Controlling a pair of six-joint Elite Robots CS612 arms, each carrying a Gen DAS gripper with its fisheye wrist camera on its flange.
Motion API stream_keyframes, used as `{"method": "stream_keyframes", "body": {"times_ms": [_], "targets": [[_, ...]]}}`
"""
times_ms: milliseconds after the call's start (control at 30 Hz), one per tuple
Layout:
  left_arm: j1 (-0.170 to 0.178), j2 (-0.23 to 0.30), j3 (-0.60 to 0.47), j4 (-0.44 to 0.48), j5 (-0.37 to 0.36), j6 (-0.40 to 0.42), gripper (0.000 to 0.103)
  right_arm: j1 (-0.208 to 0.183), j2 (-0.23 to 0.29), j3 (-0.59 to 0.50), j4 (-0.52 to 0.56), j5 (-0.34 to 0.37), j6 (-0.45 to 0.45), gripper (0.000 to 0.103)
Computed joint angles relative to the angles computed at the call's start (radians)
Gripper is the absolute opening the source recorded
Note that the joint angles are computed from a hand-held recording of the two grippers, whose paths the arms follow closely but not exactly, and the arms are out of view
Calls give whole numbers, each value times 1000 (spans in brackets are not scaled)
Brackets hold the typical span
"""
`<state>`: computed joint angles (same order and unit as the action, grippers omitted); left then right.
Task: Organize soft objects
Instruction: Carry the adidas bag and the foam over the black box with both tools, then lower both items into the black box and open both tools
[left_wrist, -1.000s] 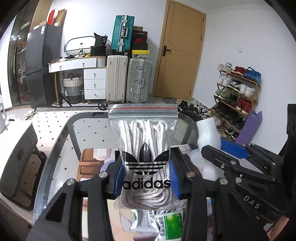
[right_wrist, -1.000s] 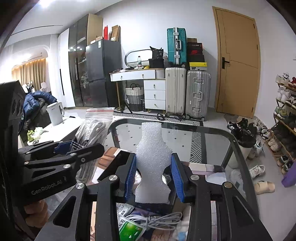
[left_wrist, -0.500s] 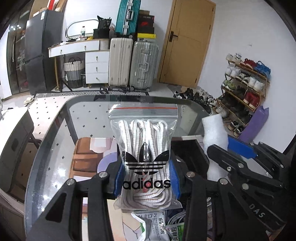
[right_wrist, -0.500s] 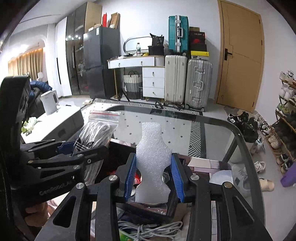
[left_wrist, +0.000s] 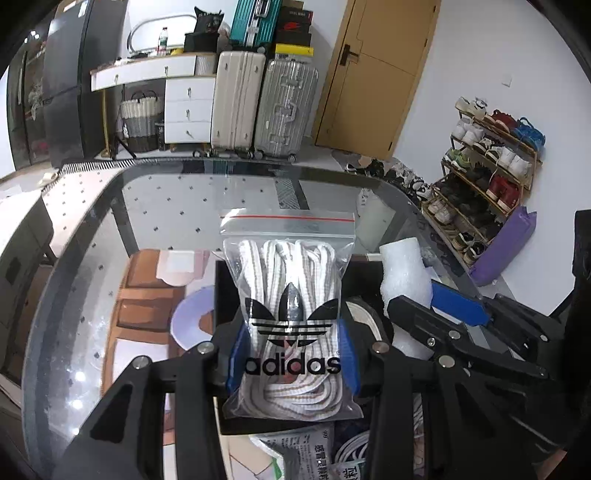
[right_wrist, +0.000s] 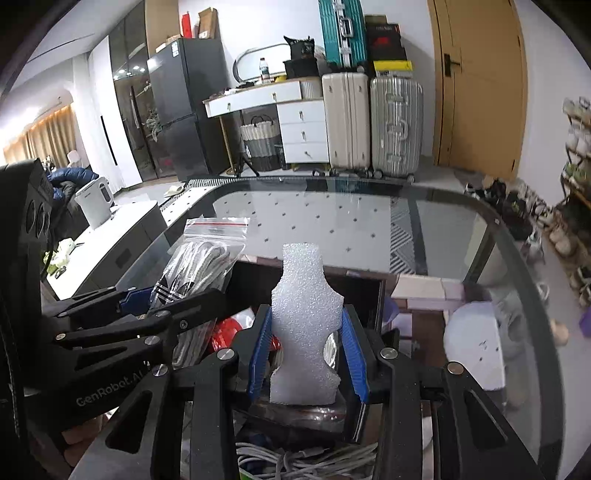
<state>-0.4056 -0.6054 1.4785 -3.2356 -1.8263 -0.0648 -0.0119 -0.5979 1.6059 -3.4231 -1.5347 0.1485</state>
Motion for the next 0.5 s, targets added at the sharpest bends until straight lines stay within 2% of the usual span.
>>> {"method": "stream_keyframes", "body": {"times_ms": [333,500], "targets": [[2,4,-11,61,-22,2,41,-9,-1,3,70,43,11,37],[-3,1,-8,74,-5,19,41,-12,-4,6,82,60,9,37]]}}
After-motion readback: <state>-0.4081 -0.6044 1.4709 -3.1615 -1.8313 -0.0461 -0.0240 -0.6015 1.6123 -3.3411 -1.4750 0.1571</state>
